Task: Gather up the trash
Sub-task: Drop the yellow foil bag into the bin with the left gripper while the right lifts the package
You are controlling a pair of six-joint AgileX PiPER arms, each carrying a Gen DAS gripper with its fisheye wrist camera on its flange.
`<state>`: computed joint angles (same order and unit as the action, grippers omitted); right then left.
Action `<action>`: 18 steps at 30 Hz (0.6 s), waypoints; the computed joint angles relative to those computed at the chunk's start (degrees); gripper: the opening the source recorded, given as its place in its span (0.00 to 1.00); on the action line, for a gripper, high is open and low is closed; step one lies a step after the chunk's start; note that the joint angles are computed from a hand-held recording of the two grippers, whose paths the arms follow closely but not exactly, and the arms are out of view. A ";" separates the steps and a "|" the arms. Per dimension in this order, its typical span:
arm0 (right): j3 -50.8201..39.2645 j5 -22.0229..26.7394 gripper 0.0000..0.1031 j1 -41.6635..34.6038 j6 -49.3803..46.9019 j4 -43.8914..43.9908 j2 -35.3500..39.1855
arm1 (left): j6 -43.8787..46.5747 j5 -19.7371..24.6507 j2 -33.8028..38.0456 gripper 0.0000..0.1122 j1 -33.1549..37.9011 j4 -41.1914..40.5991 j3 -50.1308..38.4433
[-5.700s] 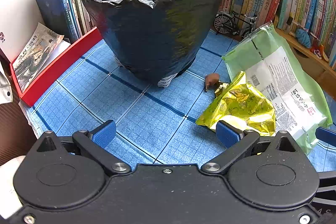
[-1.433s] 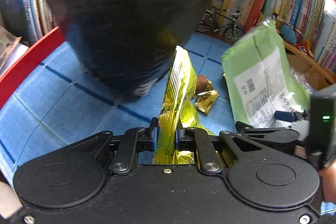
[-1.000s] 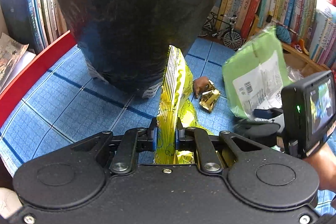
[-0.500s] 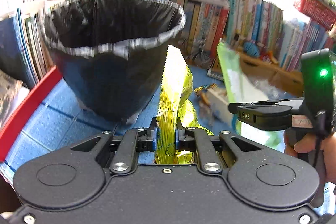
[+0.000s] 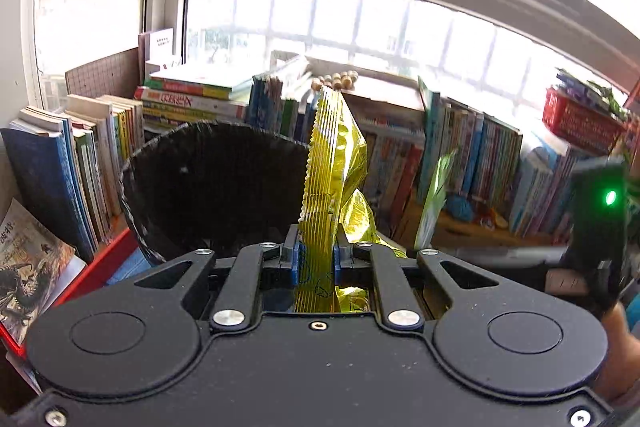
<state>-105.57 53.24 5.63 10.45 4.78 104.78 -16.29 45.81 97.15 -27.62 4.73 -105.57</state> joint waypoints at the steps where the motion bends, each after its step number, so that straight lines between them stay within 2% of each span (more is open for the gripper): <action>1: 1.86 -0.08 0.03 0.42 -0.36 -0.23 -0.57 | 0.12 0.16 -0.29 0.12 0.34 -0.31 -0.08; 8: 19.99 -6.16 0.04 3.35 -5.53 3.42 -2.84 | -1.26 -0.61 -1.24 0.12 1.59 0.81 1.42; 14: 28.74 -10.30 0.14 7.05 -4.92 4.01 -2.38 | -2.45 1.48 5.28 0.12 4.48 1.64 -7.84; 15: 29.70 -10.93 0.33 7.78 -4.06 2.95 -2.57 | -2.85 2.13 7.07 0.12 4.90 2.09 -10.23; 18: 32.23 -12.79 0.53 9.15 -1.67 0.38 -4.11 | -3.14 4.26 12.81 0.12 5.88 3.47 -17.39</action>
<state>-73.34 40.45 14.79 8.78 5.16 100.67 -19.43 50.08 109.95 -21.74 8.20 -122.96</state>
